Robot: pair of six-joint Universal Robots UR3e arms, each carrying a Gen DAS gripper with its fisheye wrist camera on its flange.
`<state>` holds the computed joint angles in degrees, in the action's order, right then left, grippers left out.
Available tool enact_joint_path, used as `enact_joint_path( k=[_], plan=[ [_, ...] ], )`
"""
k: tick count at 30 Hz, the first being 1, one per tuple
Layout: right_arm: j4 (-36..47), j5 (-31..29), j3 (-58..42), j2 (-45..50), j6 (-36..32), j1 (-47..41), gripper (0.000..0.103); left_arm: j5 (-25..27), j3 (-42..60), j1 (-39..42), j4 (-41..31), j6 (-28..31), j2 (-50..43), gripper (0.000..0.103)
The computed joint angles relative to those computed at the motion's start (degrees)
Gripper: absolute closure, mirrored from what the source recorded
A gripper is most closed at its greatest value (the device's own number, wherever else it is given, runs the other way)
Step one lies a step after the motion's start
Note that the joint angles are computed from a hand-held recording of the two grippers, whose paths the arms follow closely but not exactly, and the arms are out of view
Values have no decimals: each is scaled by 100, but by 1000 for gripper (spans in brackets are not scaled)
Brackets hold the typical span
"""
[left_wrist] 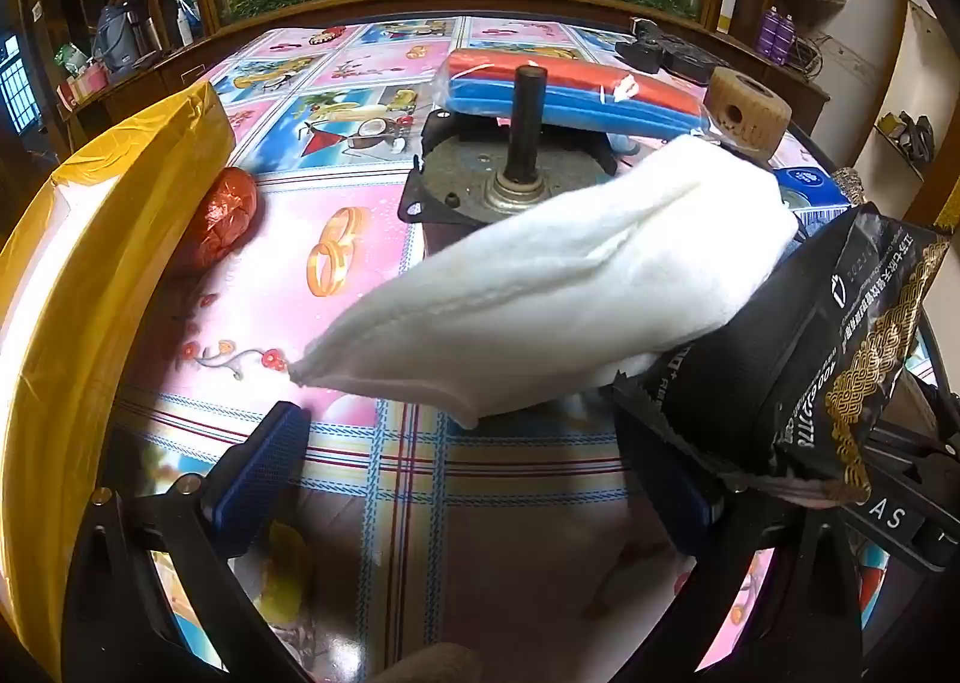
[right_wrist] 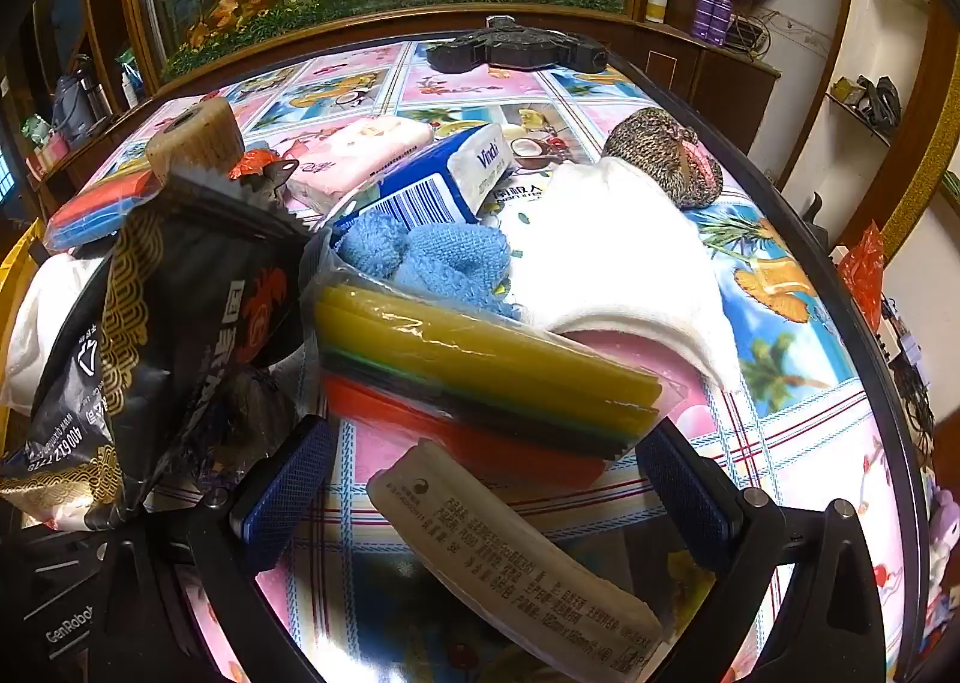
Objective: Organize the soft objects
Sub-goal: 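Grasp the white cloth with the left tool while the right tool grasps the black snack bag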
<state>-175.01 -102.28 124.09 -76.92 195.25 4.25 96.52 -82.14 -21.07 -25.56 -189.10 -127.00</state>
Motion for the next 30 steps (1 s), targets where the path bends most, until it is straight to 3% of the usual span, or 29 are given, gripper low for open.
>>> enact_joint_path(
  k=[20, 27, 30],
  plan=[
    [-33, -5, 5, 11, 0, 4, 1, 31, -7, -14, -15, -42, 10, 0],
    [-43, -3, 9, 17, 0, 2, 1, -489, -216, 189, -509, 644, 348, 0],
    [-52, -1, 13, 22, 0, 0, 1, -662, -879, 250, -210, 927, 738, 0]
  ],
)
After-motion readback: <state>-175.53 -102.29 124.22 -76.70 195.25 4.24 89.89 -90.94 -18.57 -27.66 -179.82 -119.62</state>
